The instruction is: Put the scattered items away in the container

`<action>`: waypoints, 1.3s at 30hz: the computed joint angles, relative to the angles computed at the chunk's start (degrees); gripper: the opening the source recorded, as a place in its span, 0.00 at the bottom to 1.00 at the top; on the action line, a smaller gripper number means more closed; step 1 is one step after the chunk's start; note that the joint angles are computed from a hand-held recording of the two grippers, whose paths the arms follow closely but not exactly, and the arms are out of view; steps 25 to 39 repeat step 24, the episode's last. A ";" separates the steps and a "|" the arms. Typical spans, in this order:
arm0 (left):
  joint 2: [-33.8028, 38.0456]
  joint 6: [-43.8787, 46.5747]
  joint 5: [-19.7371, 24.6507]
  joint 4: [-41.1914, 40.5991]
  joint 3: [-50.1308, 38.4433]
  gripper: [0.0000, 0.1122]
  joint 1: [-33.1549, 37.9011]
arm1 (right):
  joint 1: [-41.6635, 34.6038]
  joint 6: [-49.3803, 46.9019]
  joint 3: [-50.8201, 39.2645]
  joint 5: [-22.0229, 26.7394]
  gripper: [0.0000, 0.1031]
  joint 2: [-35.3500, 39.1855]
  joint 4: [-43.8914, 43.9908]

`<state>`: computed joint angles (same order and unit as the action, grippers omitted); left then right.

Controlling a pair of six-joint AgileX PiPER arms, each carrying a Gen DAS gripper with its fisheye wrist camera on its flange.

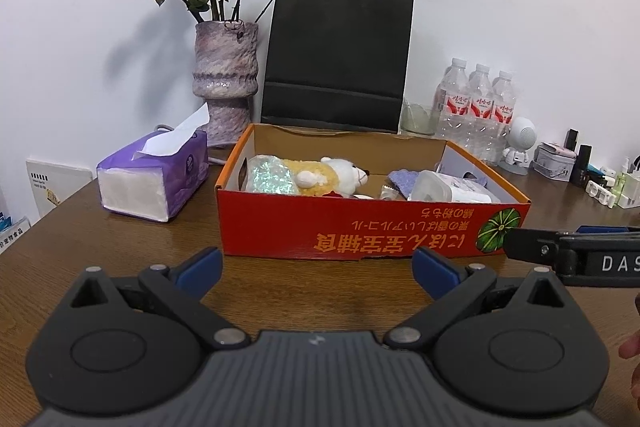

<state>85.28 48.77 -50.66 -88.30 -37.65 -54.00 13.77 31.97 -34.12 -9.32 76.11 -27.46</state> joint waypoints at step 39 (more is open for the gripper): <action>1.36 -1.25 -1.62 0.24 -0.17 0.92 -0.86 | 0.84 -4.04 -0.14 0.48 1.00 0.65 4.06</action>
